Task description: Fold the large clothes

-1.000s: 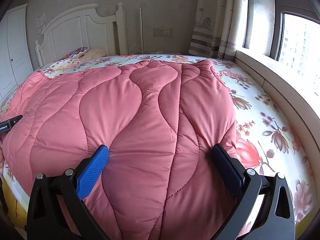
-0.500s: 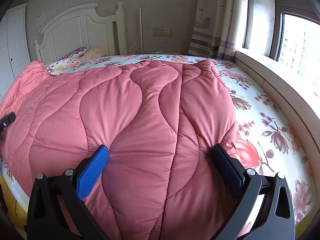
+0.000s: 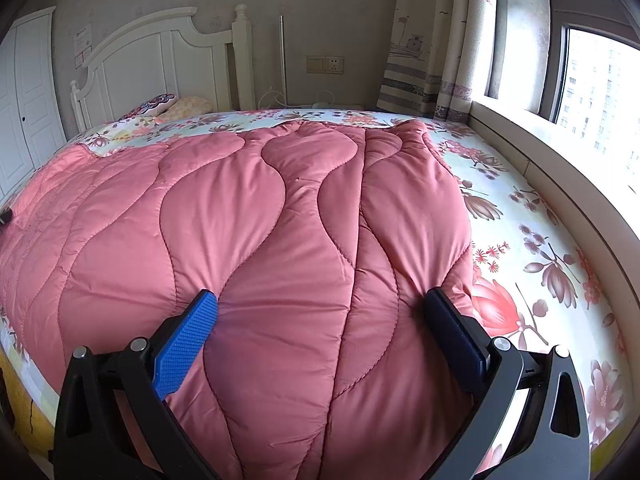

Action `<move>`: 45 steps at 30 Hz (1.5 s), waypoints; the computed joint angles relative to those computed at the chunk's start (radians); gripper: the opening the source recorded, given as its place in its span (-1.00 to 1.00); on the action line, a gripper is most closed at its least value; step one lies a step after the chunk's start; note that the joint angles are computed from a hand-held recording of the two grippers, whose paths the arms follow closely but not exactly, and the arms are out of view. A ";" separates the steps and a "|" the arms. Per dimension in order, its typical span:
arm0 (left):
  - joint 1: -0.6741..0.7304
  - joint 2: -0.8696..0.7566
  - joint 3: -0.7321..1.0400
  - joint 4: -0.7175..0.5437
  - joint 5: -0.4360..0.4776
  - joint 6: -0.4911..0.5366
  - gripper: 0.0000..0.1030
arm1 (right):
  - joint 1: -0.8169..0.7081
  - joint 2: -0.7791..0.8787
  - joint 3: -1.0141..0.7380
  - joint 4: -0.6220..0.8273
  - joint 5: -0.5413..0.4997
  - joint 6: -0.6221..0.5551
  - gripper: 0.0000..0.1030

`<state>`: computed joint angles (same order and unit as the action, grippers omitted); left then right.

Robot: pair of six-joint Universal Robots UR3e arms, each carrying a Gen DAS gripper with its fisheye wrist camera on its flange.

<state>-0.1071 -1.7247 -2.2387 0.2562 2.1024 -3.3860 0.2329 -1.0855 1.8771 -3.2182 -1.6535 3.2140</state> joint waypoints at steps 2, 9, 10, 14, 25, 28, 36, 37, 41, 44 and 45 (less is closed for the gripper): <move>-0.050 0.005 0.021 0.010 -0.105 0.075 0.96 | 0.001 -0.001 -0.002 0.003 -0.002 0.002 0.91; -0.194 -0.330 0.407 -0.207 -0.095 0.226 0.96 | -0.002 -0.002 0.001 0.002 0.004 -0.002 0.91; -0.184 -0.376 0.432 -0.196 -0.115 0.228 0.96 | -0.003 -0.003 0.001 0.001 0.007 -0.003 0.91; -0.086 -0.362 0.392 -0.196 -0.288 0.219 0.96 | -0.020 -0.012 0.020 -0.012 0.037 -0.002 0.91; -0.099 -0.369 0.404 -0.209 -0.272 0.220 0.96 | -0.143 -0.286 0.359 -0.144 0.428 0.014 0.91; -0.096 -0.371 0.405 -0.208 -0.276 0.217 0.96 | -0.167 -0.398 0.446 -0.006 0.539 -0.044 0.91; -0.076 -0.360 0.395 -0.218 -0.312 0.209 0.96 | -0.166 -0.291 0.446 -0.039 0.513 0.092 0.91; -0.071 -0.358 0.395 -0.222 -0.320 0.203 0.96 | -0.147 -0.247 0.413 -0.074 0.484 0.122 0.91; -0.070 -0.362 0.404 -0.237 -0.318 0.190 0.96 | -0.108 -0.092 0.269 -0.183 0.411 0.347 0.91; -0.071 -0.365 0.410 -0.244 -0.316 0.186 0.96 | -0.098 0.033 0.144 -0.273 0.352 0.566 0.91; -0.069 -0.365 0.412 -0.249 -0.319 0.184 0.96 | -0.081 0.068 0.068 -0.235 0.324 0.600 0.91</move>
<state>-0.1764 -2.0900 -1.8262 0.0068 1.7838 -3.2020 0.1523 -1.0171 1.9447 -3.4537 -1.3291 3.8142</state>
